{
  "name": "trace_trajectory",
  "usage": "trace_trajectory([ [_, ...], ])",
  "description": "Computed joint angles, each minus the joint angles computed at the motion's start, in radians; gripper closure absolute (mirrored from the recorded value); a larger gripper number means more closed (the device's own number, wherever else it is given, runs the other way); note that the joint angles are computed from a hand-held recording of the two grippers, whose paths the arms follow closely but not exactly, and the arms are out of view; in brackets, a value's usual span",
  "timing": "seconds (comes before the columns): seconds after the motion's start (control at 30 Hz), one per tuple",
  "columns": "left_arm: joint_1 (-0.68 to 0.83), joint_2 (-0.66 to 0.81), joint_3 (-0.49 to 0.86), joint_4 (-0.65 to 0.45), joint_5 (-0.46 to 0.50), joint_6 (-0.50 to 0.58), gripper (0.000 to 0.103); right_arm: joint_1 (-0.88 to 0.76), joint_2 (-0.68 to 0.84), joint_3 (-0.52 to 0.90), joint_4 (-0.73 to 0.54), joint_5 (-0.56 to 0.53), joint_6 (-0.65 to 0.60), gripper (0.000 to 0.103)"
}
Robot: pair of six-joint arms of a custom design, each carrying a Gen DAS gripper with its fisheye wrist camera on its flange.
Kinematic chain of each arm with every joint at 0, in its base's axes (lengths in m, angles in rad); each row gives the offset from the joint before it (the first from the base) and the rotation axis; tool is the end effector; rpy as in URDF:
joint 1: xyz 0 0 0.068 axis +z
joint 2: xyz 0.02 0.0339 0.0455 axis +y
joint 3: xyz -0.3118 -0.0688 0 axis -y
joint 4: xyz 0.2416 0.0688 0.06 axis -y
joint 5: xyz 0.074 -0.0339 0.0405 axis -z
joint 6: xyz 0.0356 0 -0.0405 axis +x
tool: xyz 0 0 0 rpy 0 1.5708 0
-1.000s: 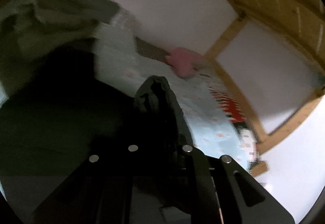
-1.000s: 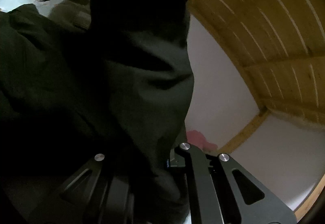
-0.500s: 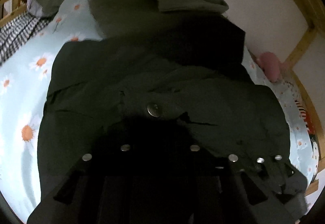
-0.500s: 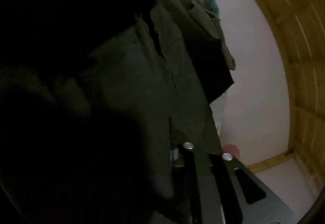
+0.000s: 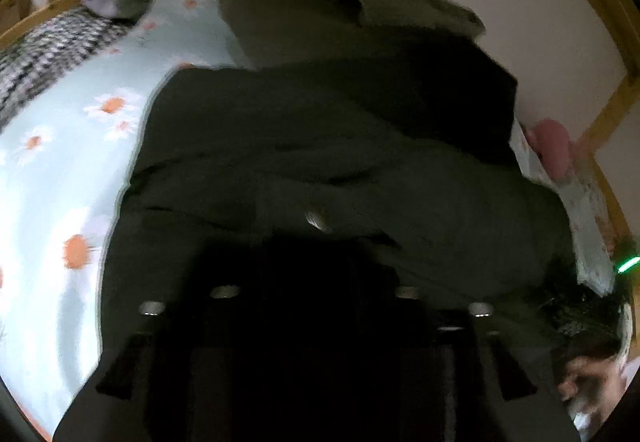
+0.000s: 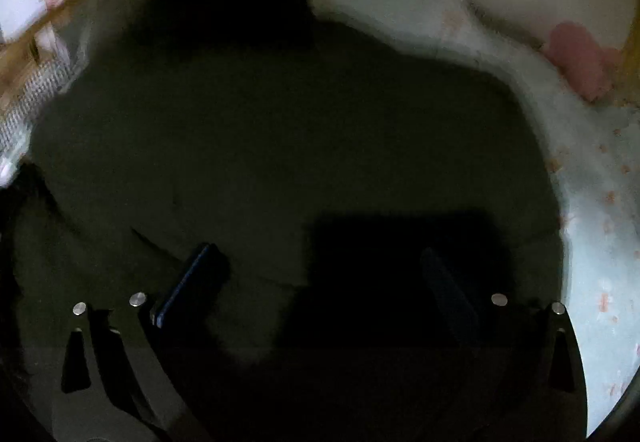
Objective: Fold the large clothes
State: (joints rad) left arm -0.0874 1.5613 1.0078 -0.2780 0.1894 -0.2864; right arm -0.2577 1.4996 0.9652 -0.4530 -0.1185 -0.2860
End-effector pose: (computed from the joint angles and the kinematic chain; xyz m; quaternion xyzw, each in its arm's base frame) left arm 0.3257 -0.0353 0.2688 -0.0582 0.9271 -0.1535 0.3370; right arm 0.2878 -0.0715 0.2618 -0.0306 0.9557 -0.0225 0.2918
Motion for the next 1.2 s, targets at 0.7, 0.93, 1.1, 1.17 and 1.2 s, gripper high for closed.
trace_trajectory([
  [0.7, -0.395, 0.275, 0.122, 0.117, -0.54, 0.0, 0.005, -0.026, 0.014, -0.081, 0.172, -0.046, 0.025, 0.002],
  [0.93, -0.388, 0.295, 0.107, 0.157, -0.557, 0.011, 0.005, -0.013, -0.007, -0.08, 0.172, -0.014, -0.008, 0.003],
  [1.1, -0.401, 0.321, 0.134, 0.151, -0.59, 0.0, 0.005, -0.011, 0.075, -0.021, 0.175, -0.021, -0.012, 0.002],
  [1.17, -0.401, 0.318, 0.131, 0.155, -0.586, 0.0, 0.005, -0.016, 0.066, -0.017, 0.158, -0.023, -0.012, 0.003],
  [1.2, -0.402, 0.316, 0.131, 0.155, -0.586, -0.001, 0.005, -0.016, 0.038, -0.025, 0.142, -0.004, -0.001, 0.003],
])
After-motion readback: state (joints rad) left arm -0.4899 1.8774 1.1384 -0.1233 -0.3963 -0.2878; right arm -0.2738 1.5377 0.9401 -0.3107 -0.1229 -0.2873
